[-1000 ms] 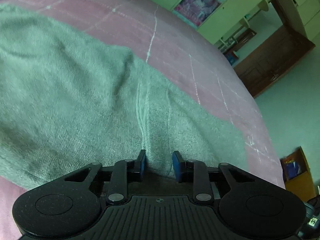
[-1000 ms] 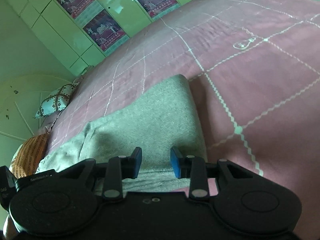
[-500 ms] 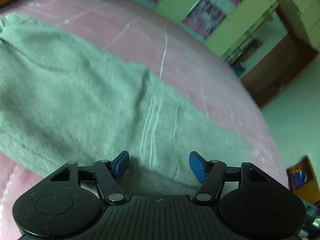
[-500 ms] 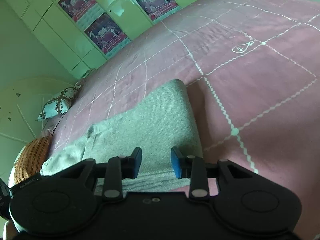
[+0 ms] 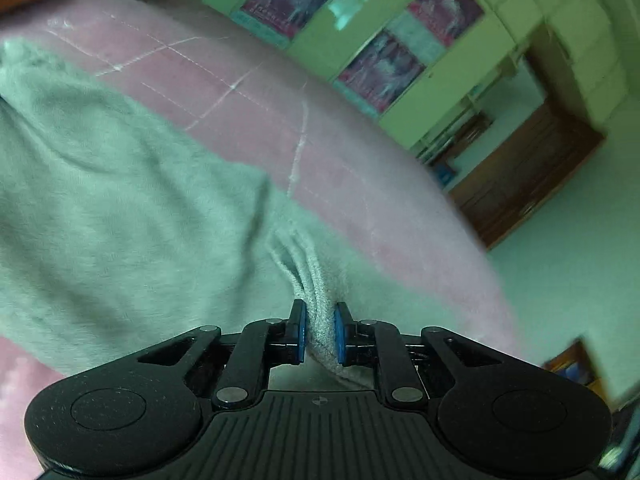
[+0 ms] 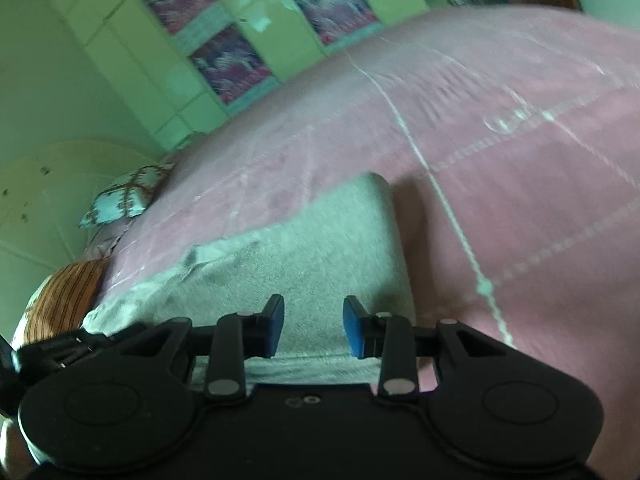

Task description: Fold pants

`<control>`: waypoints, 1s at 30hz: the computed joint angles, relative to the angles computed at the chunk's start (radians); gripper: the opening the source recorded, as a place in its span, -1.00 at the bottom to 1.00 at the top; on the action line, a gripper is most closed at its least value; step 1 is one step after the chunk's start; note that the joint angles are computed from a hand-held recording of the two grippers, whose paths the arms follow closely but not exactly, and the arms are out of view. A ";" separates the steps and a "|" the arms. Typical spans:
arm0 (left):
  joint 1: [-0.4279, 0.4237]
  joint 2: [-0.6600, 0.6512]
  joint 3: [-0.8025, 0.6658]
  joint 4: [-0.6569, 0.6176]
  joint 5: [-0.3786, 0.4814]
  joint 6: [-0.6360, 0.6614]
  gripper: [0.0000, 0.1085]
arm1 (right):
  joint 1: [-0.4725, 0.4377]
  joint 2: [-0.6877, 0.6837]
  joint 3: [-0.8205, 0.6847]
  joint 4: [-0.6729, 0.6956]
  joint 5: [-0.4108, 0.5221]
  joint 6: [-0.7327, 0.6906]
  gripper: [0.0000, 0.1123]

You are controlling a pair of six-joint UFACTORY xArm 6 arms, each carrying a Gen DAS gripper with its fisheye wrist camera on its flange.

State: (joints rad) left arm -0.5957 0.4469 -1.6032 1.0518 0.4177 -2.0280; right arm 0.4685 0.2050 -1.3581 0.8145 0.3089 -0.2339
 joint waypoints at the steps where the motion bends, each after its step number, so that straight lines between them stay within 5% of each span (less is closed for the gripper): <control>1: 0.000 0.008 0.010 -0.078 0.012 0.069 -0.73 | -0.007 0.016 -0.010 -0.045 0.034 0.046 -0.61; 5: -0.001 0.022 0.022 -0.089 0.010 0.068 -0.71 | -0.025 0.053 -0.053 -0.112 0.123 0.115 -0.70; 12: -0.012 -0.012 -0.042 -0.092 0.143 0.183 -0.57 | -0.039 0.041 -0.083 -0.135 0.023 0.066 -0.59; 18: 0.043 0.211 -0.369 -0.310 0.077 0.461 -0.57 | -0.054 0.170 -0.245 -0.211 0.013 0.096 -0.72; 20: 0.040 0.323 -0.532 -0.427 0.126 0.600 -0.57 | -0.052 0.233 -0.317 -0.290 0.016 0.143 -0.97; 23: 0.032 0.459 -0.725 -0.526 0.266 0.731 -0.59 | -0.059 0.348 -0.462 -0.406 0.089 0.229 -1.00; 25: 0.035 0.467 -0.707 -0.497 0.233 0.701 -0.67 | -0.073 0.452 -0.599 -0.513 0.224 0.328 -1.00; 27: 0.034 0.431 -0.666 -0.498 0.221 0.690 -0.66 | -0.082 0.475 -0.618 -0.472 0.243 0.312 -1.00; 29: 0.019 0.398 -0.645 -0.425 0.267 0.648 -0.53 | -0.084 0.436 -0.574 -0.435 0.217 0.281 -1.00; 30: 0.010 0.390 -0.639 -0.388 0.297 0.636 -0.17 | -0.080 0.398 -0.520 -0.401 0.169 0.250 -1.00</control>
